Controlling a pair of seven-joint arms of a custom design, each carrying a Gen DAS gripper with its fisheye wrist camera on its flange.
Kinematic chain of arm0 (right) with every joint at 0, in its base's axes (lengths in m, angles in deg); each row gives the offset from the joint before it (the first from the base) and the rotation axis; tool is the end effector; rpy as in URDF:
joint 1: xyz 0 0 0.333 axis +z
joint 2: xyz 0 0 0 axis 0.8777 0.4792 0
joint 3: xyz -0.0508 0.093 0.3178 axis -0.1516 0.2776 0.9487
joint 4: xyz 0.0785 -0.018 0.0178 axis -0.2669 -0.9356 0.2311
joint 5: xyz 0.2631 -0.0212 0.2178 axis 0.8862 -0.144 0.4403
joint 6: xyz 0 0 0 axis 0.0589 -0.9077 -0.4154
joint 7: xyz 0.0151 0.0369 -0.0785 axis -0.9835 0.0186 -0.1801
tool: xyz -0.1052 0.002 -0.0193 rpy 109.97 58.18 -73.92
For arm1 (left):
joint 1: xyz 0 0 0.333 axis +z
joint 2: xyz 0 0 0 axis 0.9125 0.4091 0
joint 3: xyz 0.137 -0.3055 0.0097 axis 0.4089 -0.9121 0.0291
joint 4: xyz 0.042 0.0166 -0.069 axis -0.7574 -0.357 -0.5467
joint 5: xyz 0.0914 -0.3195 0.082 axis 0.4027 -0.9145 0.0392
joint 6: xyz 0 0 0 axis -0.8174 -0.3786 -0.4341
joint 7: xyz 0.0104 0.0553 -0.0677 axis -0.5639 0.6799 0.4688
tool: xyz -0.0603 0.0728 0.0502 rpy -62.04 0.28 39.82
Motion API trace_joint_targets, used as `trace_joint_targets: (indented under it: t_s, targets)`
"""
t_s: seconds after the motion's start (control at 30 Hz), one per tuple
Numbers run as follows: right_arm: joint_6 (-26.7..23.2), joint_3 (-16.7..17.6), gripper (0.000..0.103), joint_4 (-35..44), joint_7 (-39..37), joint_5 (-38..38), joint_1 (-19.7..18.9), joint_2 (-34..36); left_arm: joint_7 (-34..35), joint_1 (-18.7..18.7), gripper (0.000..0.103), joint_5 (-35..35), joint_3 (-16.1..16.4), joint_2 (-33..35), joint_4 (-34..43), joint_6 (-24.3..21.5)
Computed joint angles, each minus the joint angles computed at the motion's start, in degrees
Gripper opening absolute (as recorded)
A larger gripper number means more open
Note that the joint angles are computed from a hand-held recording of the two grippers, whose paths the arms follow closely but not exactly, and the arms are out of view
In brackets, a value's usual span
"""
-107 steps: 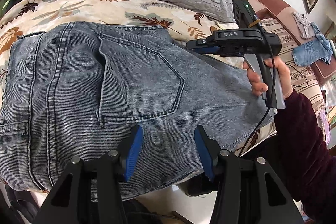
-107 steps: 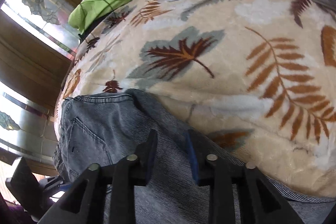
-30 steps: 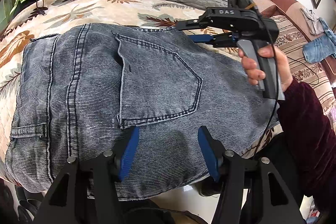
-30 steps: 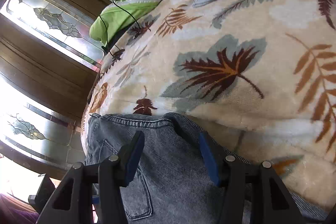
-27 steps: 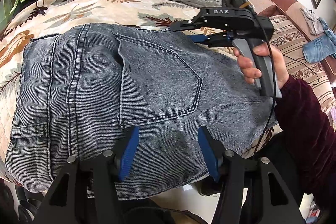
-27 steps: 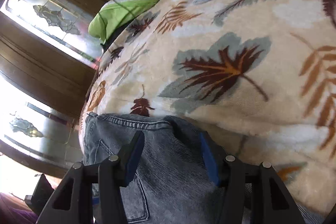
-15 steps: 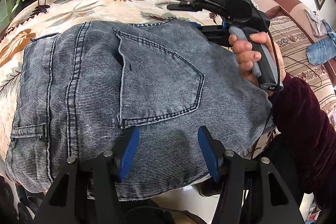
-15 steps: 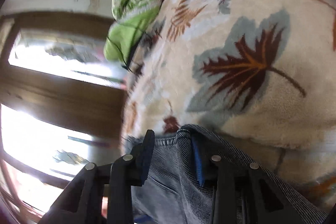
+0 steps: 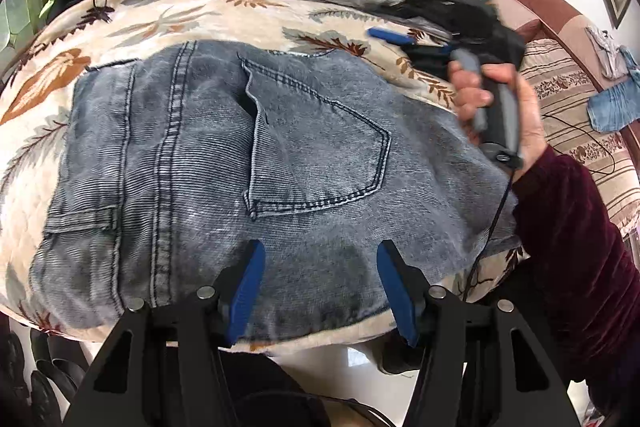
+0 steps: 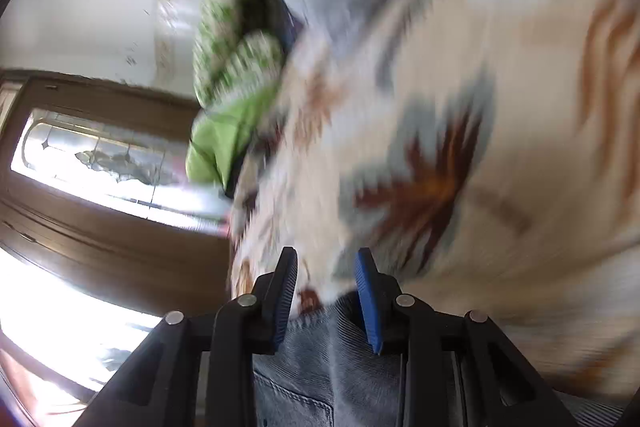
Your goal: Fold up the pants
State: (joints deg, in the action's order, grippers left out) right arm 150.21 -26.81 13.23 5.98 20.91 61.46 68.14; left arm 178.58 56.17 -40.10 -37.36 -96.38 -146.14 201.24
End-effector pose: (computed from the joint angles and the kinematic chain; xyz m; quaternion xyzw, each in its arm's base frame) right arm 0.7485 0.1774 0.4026 -0.5833 0.5807 0.2365 0.5163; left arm 0.4334 -0.0602 0.4254 -0.6840 0.6649 -0.2900 0.0770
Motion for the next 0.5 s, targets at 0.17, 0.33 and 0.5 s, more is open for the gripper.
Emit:
trace_joint_targets:
  t_s: [0.17, 0.33, 0.5]
  targets:
    - [-4.48, -3.41, 0.036, -11.34, -3.75, -5.66, 0.06, -9.89, 0.81, -1.17, 0.059, -0.20, -0.07, -1.07, -0.69, 1.97]
    - [-5.46, -6.92, 0.036, -17.18, 0.51, -10.89, 3.66, -11.93, -9.53, 1.50, 0.059, 12.58, -3.18, 1.45, -1.27, 5.14]
    - [-4.94, -5.38, 0.022, -14.88, -0.34, -5.98, -0.17, -8.15, -19.67, 3.87, 0.059, 25.82, -3.45, 2.60, -2.06, 6.07]
